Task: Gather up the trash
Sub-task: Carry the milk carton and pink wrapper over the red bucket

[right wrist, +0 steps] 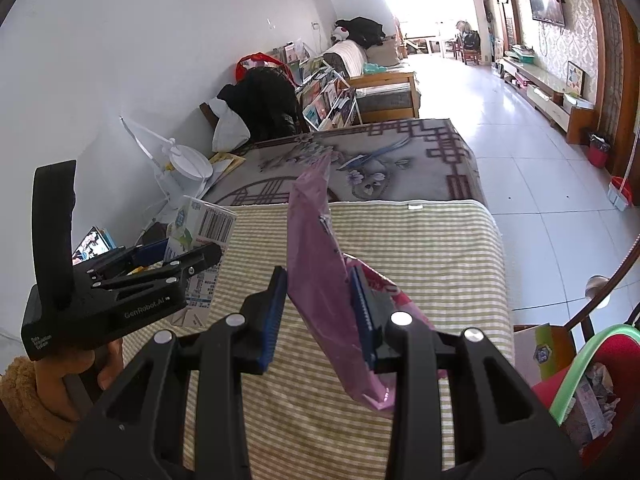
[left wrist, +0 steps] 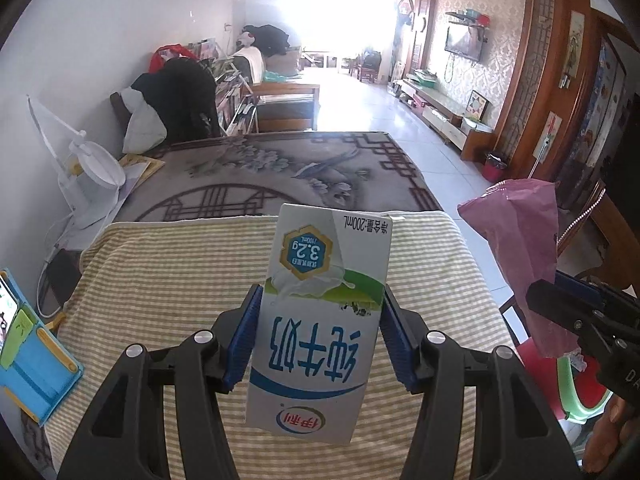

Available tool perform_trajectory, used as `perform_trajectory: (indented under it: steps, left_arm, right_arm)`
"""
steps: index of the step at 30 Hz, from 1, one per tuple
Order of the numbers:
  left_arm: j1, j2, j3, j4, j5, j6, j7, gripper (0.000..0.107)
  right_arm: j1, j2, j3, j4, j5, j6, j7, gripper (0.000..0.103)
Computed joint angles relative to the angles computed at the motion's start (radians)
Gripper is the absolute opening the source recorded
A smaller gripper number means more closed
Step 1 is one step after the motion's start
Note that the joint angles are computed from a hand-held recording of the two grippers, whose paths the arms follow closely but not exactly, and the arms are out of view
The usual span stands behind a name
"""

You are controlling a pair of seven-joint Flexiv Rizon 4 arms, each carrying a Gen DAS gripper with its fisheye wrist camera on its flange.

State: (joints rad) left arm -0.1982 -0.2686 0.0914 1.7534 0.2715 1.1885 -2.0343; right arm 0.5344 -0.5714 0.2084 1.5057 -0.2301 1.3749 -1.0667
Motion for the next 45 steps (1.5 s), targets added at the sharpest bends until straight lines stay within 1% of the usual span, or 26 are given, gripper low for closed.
perform_trajectory:
  steps: [3,5,8,15,18,22,27,32,37,45]
  left_arm:
    - [-0.026,-0.006,0.003,-0.023,0.023,-0.027,-0.047,0.054]
    - [-0.056,-0.016,0.012,-0.054,0.073,-0.059,-0.089,0.054]
    - [-0.078,-0.023,0.005,-0.073,0.094,-0.082,-0.136,0.054]
    - [-0.13,-0.039,0.001,-0.134,0.168,-0.157,-0.246,0.054]
    - [-0.149,-0.04,-0.001,-0.155,0.204,-0.197,-0.285,0.054]
    - [-0.157,-0.044,-0.012,-0.176,0.224,-0.236,-0.312,0.054]
    - [-0.172,-0.051,-0.023,-0.207,0.251,-0.275,-0.342,0.054]
    - [-0.175,-0.061,-0.033,-0.225,0.253,-0.288,-0.34,0.054]
    - [-0.194,-0.082,-0.039,-0.261,0.257,-0.305,-0.338,0.054]
    - [-0.223,-0.114,-0.042,-0.307,0.247,-0.306,-0.325,0.054]
  right_arm:
    - [-0.041,0.018,0.035,0.025,0.026,0.004,-0.042,0.032]
    - [-0.058,0.029,0.048,0.039,0.04,0.002,-0.063,0.032]
    - [-0.102,0.04,0.086,0.053,0.079,-0.003,-0.116,0.032]
    - [-0.185,0.05,0.161,0.049,0.176,-0.008,-0.257,0.032]
    - [-0.211,0.048,0.187,0.039,0.22,-0.026,-0.316,0.032]
    - [-0.245,0.05,0.221,0.031,0.291,-0.046,-0.396,0.032]
    - [-0.259,0.057,0.228,0.025,0.356,-0.06,-0.464,0.032]
    - [-0.272,0.069,0.225,0.027,0.412,-0.072,-0.511,0.032]
    - [-0.279,0.088,0.213,0.042,0.451,-0.066,-0.536,0.032]
    - [-0.297,0.122,0.194,0.08,0.487,-0.041,-0.547,0.032]
